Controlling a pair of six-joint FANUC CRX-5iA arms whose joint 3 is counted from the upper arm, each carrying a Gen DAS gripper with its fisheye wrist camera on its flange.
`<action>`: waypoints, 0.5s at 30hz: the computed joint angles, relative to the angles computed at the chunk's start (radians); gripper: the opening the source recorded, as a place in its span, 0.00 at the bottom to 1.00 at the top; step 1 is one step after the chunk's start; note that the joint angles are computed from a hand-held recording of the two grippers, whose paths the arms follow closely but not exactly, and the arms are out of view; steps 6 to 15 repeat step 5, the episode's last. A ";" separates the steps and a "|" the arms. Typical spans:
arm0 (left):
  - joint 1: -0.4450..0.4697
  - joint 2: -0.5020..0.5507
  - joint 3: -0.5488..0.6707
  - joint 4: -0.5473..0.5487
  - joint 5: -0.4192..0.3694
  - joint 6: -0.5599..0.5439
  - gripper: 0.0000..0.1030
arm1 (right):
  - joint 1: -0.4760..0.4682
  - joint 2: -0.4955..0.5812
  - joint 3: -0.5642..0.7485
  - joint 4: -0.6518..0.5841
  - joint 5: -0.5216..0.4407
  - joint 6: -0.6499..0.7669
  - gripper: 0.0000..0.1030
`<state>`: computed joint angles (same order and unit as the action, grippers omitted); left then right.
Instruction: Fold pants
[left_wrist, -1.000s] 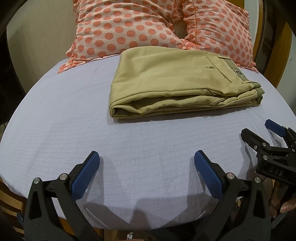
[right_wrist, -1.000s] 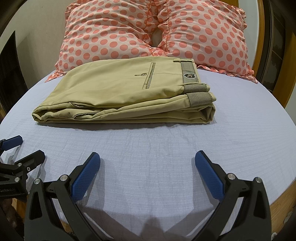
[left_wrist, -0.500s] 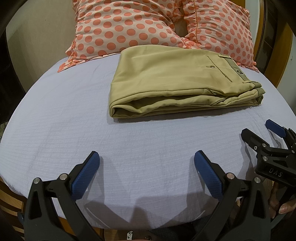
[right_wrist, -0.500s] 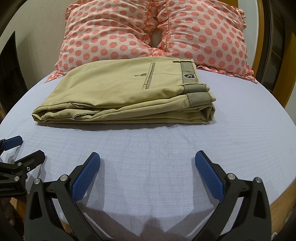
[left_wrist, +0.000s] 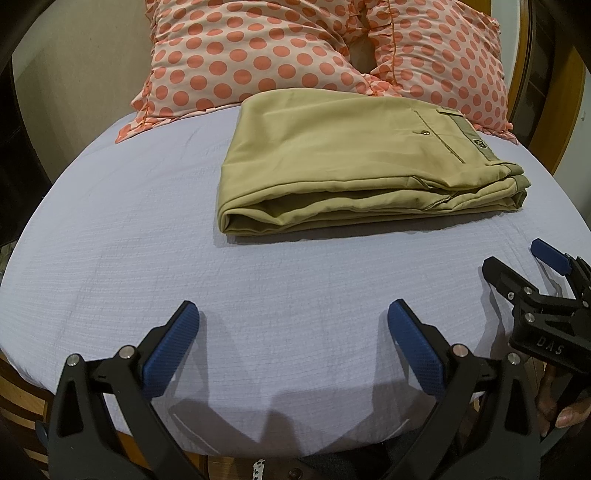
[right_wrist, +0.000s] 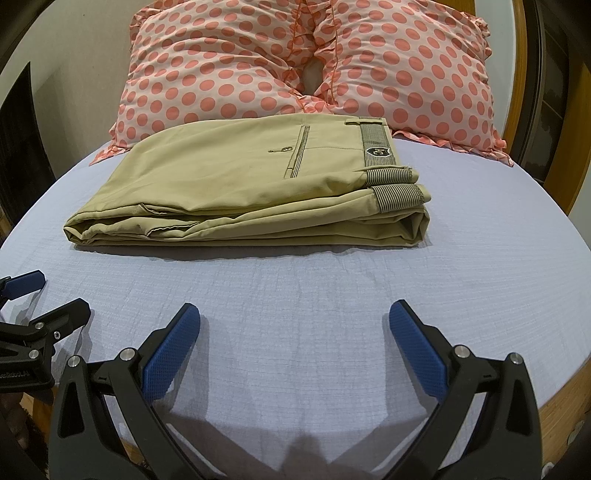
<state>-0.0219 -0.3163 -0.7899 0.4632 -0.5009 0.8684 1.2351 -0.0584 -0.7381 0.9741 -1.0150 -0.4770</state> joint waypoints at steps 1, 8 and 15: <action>0.001 0.000 -0.001 0.001 0.000 -0.002 0.98 | 0.000 0.000 0.000 0.000 0.000 0.000 0.99; 0.001 -0.001 -0.002 0.004 0.002 -0.006 0.98 | 0.000 0.002 0.001 0.000 0.000 -0.002 0.99; 0.001 -0.001 -0.002 0.004 0.002 -0.006 0.98 | 0.000 0.002 0.001 0.000 0.000 -0.002 0.99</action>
